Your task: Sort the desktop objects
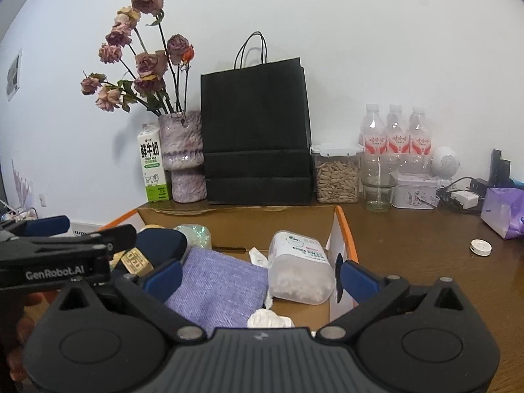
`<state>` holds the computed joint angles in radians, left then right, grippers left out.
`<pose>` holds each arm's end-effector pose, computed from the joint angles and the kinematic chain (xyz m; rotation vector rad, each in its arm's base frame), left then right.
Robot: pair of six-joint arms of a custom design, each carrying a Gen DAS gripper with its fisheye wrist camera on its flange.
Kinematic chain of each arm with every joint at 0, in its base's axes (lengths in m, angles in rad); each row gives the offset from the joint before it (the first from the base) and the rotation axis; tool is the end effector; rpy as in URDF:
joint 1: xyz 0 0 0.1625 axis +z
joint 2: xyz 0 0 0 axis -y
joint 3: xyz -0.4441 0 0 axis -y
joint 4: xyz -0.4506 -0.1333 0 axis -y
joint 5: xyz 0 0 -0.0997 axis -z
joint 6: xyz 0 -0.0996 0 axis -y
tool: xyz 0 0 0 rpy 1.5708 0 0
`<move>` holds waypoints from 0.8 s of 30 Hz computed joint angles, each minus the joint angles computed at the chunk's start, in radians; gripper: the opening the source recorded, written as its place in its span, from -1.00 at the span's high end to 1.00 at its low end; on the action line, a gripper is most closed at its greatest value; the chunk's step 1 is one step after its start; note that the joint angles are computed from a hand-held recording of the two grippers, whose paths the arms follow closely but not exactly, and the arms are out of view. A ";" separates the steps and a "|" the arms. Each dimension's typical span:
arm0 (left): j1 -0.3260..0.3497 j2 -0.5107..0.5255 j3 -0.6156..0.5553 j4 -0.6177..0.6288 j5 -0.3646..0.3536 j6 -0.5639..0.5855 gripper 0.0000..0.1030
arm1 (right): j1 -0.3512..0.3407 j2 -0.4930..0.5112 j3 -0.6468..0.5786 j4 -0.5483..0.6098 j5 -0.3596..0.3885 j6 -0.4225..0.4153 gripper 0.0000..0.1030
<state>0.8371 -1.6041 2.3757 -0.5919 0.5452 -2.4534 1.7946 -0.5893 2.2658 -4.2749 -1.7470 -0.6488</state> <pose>-0.0662 -0.3997 0.1848 0.5103 1.8322 -1.4585 0.2144 -0.4200 -0.0041 0.9261 -2.2757 1.3080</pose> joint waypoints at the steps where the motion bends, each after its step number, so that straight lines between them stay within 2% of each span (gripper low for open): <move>1: 0.000 0.003 -0.003 0.003 -0.005 -0.001 -1.00 | 0.000 0.002 -0.001 -0.002 -0.003 -0.001 -1.00; 7: -0.011 -0.017 0.006 0.008 -0.004 -0.003 -1.00 | 0.000 -0.003 0.004 -0.005 -0.001 0.001 -1.00; 14: -0.070 -0.054 0.025 0.067 -0.050 -0.041 -1.00 | 0.048 -0.031 0.047 0.000 -0.061 0.021 -1.00; 20: -0.196 -0.138 0.075 0.225 -0.164 -0.159 -1.00 | 0.129 -0.057 0.123 -0.048 -0.137 0.004 -1.00; 24: -0.322 -0.166 0.104 0.460 -0.264 -0.387 -1.00 | 0.184 -0.060 0.179 -0.093 -0.174 0.019 -1.00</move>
<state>0.5148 -1.7703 2.4801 -0.1317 0.2811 -2.8400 1.9787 -0.6496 2.4443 -4.3681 -1.9208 -0.6302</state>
